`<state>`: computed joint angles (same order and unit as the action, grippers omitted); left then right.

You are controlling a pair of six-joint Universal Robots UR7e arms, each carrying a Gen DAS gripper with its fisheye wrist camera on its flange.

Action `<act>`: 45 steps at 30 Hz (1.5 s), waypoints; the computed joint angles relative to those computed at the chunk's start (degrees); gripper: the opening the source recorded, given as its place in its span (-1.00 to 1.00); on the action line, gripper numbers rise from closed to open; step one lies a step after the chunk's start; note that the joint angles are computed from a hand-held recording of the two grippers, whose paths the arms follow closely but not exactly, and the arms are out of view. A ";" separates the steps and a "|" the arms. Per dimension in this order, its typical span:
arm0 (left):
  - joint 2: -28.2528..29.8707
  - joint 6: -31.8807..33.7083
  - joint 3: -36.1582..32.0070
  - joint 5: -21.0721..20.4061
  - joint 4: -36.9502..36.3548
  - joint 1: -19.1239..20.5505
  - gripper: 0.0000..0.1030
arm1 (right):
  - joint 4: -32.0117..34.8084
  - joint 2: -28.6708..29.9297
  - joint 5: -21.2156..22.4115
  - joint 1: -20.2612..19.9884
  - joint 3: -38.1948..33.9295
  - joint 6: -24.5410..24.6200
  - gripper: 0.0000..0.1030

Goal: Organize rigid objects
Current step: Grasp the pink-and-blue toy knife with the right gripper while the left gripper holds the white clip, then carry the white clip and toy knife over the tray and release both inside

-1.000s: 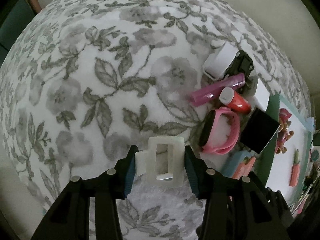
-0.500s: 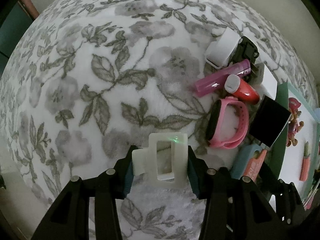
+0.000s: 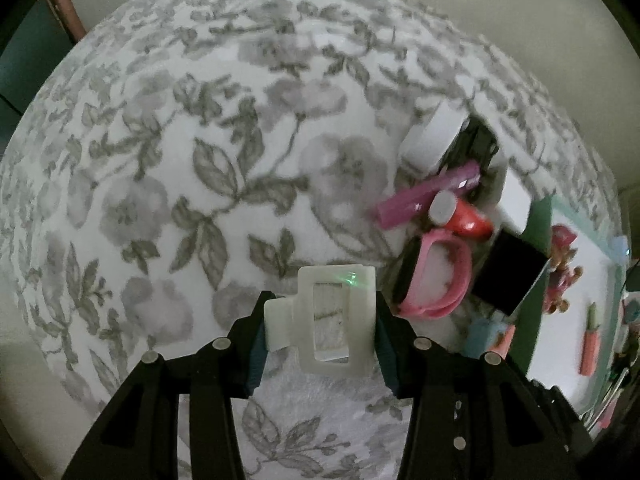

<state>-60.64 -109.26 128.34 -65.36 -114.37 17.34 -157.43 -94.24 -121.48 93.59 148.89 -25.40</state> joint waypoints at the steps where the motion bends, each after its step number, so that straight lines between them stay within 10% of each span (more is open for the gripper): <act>1: -0.31 -0.32 -0.31 0.68 0.72 -0.30 -0.06 | 0.69 -0.74 0.59 -0.01 -0.03 0.15 -0.08; 24: -0.11 1.97 -5.26 9.11 3.67 -4.63 -0.06 | 10.97 -14.86 9.04 -3.33 -4.58 2.08 -0.11; 45: 19.74 24.33 -21.11 7.07 -3.67 -4.79 -0.06 | 2.16 -19.79 0.35 -20.40 -9.15 -0.06 -0.10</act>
